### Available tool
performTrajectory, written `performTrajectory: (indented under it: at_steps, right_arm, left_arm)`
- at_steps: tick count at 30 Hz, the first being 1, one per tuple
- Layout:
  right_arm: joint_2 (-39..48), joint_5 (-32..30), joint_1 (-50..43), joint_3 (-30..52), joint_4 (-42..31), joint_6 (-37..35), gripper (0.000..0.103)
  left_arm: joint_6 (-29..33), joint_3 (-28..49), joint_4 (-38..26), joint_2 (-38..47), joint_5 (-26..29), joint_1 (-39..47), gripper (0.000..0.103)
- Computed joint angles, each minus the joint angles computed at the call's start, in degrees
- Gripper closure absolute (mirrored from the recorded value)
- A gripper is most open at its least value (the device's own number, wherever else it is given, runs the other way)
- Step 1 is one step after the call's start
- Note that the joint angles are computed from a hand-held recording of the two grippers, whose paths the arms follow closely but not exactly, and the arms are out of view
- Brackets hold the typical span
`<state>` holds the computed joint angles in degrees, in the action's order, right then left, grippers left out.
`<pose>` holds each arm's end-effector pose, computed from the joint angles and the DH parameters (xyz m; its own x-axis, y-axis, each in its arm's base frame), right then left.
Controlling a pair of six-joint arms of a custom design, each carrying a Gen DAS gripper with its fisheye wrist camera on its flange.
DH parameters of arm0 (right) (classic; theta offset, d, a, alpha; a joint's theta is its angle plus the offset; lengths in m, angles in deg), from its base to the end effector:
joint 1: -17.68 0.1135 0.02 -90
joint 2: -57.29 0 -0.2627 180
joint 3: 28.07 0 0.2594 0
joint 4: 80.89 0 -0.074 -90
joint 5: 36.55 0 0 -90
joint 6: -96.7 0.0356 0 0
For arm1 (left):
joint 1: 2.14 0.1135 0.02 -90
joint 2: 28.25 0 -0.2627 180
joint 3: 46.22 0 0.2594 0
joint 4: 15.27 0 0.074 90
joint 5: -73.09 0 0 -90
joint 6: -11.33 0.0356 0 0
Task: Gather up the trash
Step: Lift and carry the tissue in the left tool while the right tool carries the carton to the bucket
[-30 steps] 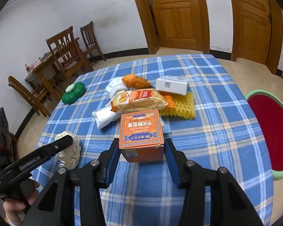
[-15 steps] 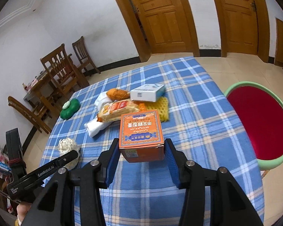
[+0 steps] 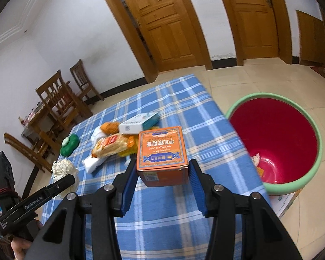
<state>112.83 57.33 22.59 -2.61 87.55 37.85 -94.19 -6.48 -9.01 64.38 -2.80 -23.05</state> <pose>0.1772 0.0128 0.1273 -0.5847 0.4678 -0.6628 0.3125 0.8838 0.3481 0.2427 -0.1020 0.0902 -0.7888 0.0236 -0.6142 0.3025 0.8848 -0.3545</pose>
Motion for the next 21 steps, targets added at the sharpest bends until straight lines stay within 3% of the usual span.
performTrajectory:
  at_steps: [11,21]
  right_arm:
    - [-7.0,-8.5,-19.3,-2.1,-4.1,-6.2,0.053]
    - [-0.4,-18.4,-39.4,-2.5,-1.1,-14.1,0.053]
  left_arm:
    - [-1.3,11.1,-5.7,5.1,-2.6,-12.8,0.061]
    - [-1.7,24.7,-11.8,14.5,-4.1,-21.9,0.061]
